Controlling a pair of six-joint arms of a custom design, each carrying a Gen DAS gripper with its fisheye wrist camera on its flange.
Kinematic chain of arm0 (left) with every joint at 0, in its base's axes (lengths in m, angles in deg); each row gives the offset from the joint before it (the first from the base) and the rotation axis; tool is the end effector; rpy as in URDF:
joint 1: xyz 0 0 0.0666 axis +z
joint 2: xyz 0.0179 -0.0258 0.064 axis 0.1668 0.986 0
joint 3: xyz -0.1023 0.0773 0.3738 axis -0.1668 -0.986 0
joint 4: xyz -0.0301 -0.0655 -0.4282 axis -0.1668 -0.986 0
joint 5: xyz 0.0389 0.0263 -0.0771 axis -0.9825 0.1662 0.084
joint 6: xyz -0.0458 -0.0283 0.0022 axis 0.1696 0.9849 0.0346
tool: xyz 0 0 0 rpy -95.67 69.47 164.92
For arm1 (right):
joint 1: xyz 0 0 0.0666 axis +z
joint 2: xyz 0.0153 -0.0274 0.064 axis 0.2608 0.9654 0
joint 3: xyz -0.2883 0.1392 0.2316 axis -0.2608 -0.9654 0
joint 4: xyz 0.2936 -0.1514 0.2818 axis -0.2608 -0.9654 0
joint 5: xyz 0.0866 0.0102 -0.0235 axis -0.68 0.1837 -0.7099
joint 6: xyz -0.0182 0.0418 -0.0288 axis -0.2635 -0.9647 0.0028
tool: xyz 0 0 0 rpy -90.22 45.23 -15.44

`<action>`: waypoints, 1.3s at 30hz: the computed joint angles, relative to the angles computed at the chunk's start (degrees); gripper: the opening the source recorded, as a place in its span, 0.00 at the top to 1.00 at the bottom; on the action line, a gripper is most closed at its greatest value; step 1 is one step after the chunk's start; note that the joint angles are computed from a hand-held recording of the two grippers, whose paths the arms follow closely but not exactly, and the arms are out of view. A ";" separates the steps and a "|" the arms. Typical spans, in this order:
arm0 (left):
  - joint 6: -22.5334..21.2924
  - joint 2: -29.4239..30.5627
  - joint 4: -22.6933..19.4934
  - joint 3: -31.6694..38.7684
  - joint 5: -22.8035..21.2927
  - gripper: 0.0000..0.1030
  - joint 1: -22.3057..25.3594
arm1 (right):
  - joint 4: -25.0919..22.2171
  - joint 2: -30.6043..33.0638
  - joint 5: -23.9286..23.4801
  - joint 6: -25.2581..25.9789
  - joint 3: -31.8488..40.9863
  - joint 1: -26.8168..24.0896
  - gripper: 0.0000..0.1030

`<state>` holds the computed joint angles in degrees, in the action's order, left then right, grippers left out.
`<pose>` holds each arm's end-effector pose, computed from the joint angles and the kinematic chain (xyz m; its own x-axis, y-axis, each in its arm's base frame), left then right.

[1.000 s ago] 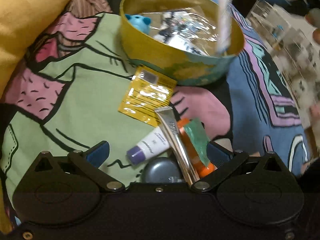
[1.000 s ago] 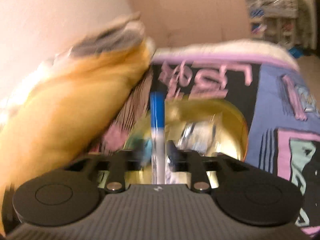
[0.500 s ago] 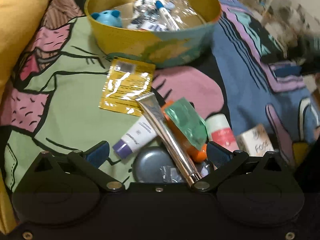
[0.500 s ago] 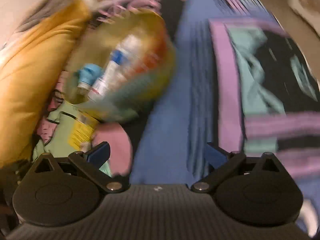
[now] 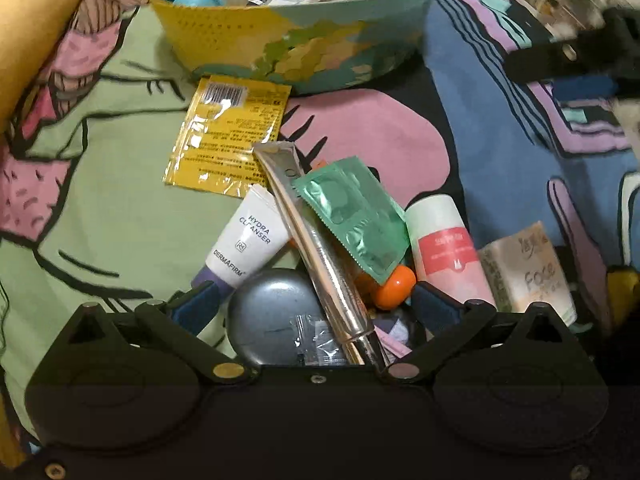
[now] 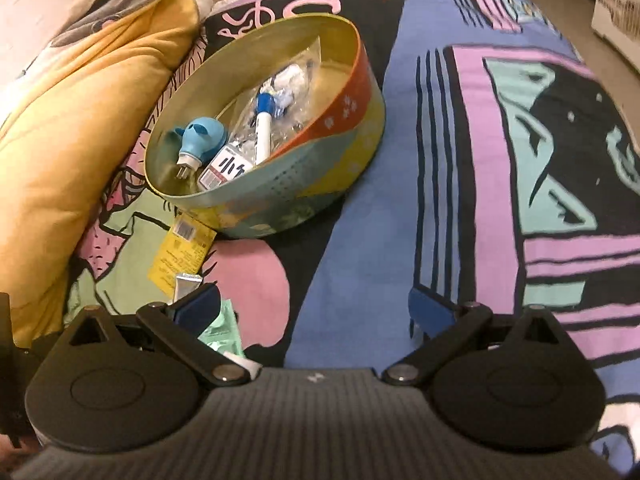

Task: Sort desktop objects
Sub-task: 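Grasp the silver tube with the left tool and drop it into the tin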

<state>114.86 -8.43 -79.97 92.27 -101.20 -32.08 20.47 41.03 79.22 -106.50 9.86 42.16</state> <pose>0.2354 -0.1995 0.4403 -0.9363 -0.0126 -0.3509 -0.0093 0.9999 -0.0110 0.3716 0.1966 0.4959 -0.8592 -0.1167 -0.4981 -0.3019 0.9017 0.3095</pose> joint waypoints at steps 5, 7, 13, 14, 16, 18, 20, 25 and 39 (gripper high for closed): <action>1.56 -0.53 -0.50 0.48 -0.20 0.53 1.04 | 0.84 -0.02 -1.24 -0.47 -0.03 -0.75 0.00; 2.39 -2.15 0.73 -0.42 2.33 0.54 3.08 | 0.76 0.01 -2.32 -0.53 -0.07 -0.93 0.00; 4.83 -5.29 0.36 0.77 -1.05 0.85 4.00 | -6.20 2.67 -10.25 5.27 1.69 -0.26 0.00; 5.04 -5.98 0.52 0.93 -1.61 0.85 3.93 | -8.00 3.40 -11.07 6.44 2.19 0.01 0.00; 5.43 -6.87 0.06 1.43 -3.33 0.85 3.57 | -10.19 4.23 -11.13 8.76 2.63 0.89 0.00; 5.28 -7.70 0.32 2.01 -4.22 0.85 4.08 | -11.28 4.60 -10.78 10.44 2.84 1.70 0.00; 5.94 -8.79 0.82 2.77 -6.14 0.85 4.45 | -11.31 4.42 -11.59 10.61 2.58 2.04 0.00; 3.71 -7.69 0.98 7.27 -7.87 0.85 5.20 | -10.51 3.60 -10.21 11.28 1.89 2.62 0.00; -6.50 4.63 10.82 19.11 -12.34 0.49 12.97 | -10.50 5.32 -9.92 10.53 1.69 2.54 0.00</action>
<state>108.36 -3.80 -69.15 111.37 -113.54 -19.11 9.97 46.35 69.31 -95.97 11.55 44.69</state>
